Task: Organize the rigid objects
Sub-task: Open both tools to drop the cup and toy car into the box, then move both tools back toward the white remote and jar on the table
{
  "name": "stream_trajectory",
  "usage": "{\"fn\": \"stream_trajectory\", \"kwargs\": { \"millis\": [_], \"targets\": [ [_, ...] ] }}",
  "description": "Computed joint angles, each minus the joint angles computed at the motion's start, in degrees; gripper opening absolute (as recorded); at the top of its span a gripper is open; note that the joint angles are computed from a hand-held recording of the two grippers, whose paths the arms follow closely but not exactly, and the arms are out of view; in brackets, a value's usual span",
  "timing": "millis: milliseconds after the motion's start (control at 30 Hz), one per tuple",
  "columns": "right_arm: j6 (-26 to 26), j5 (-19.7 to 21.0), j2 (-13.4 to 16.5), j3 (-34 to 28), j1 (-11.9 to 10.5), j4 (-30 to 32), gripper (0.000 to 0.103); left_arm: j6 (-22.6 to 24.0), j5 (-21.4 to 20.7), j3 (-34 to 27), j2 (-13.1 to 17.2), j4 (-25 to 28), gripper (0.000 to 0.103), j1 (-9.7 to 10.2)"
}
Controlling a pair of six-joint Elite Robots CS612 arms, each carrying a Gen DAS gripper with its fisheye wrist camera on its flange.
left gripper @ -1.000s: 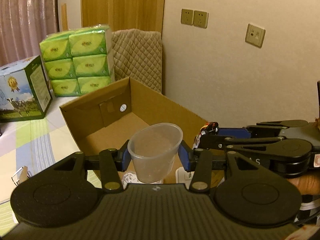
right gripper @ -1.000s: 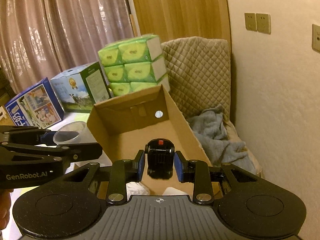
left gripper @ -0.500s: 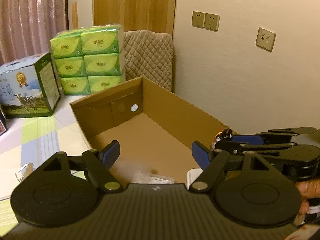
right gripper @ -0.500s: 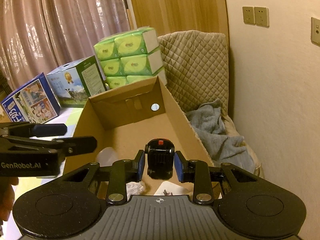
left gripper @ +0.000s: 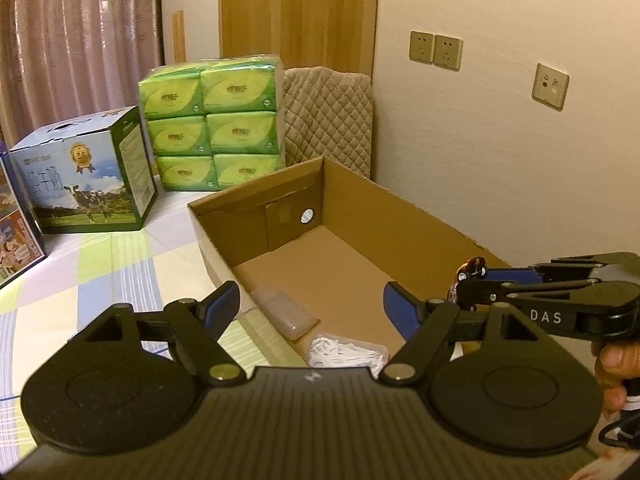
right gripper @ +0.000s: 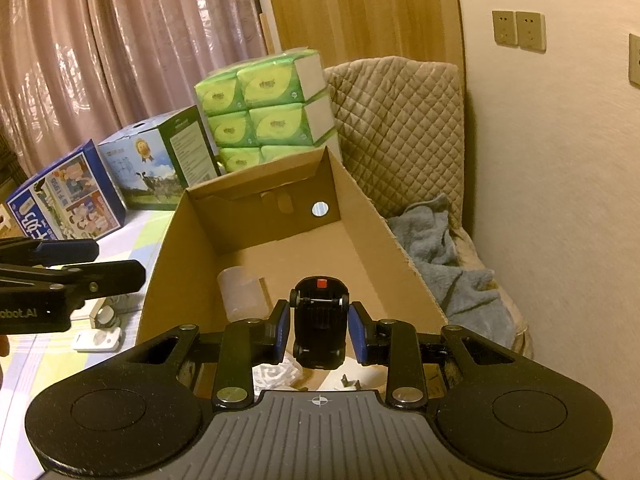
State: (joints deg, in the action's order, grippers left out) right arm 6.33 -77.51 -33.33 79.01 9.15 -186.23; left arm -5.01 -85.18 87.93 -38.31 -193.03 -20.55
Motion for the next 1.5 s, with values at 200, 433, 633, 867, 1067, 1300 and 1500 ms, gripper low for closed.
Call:
{"fn": "stream_trajectory", "kwargs": {
  "millis": [200,433,633,867,1067,1300,1500],
  "targets": [
    [1.2,1.4,0.8,-1.0,-0.1,-0.3,0.028,-0.4,0.6,0.8,-0.2,-1.1,0.075,0.16],
    [5.4,3.5,1.4,-1.6,-0.6,-3.4,0.05,-0.7,1.8,2.3,-0.7,-2.4,0.075,0.36],
    [4.6,3.1,0.3,0.1,-0.6,-4.7,0.05,-1.6,3.1,4.4,-1.7,-3.3,0.075,0.66],
    [4.4,2.7,-1.2,1.8,-0.1,-6.4,0.05,-2.4,4.7,8.3,-3.9,-5.6,0.075,0.85],
    [4.2,3.1,-2.8,3.5,0.7,-8.7,0.05,-3.5,7.8,12.2,-6.4,-8.6,0.075,1.36],
    [2.9,5.5,-4.1,4.6,2.5,-12.1,0.051,-6.3,12.4,16.7,-8.7,-10.5,0.075,3.37],
    [0.2,7.9,-3.4,3.5,4.8,-13.1,0.053,-9.4,16.2,19.2,-9.2,-10.0,0.075,5.7]
  ]
}}
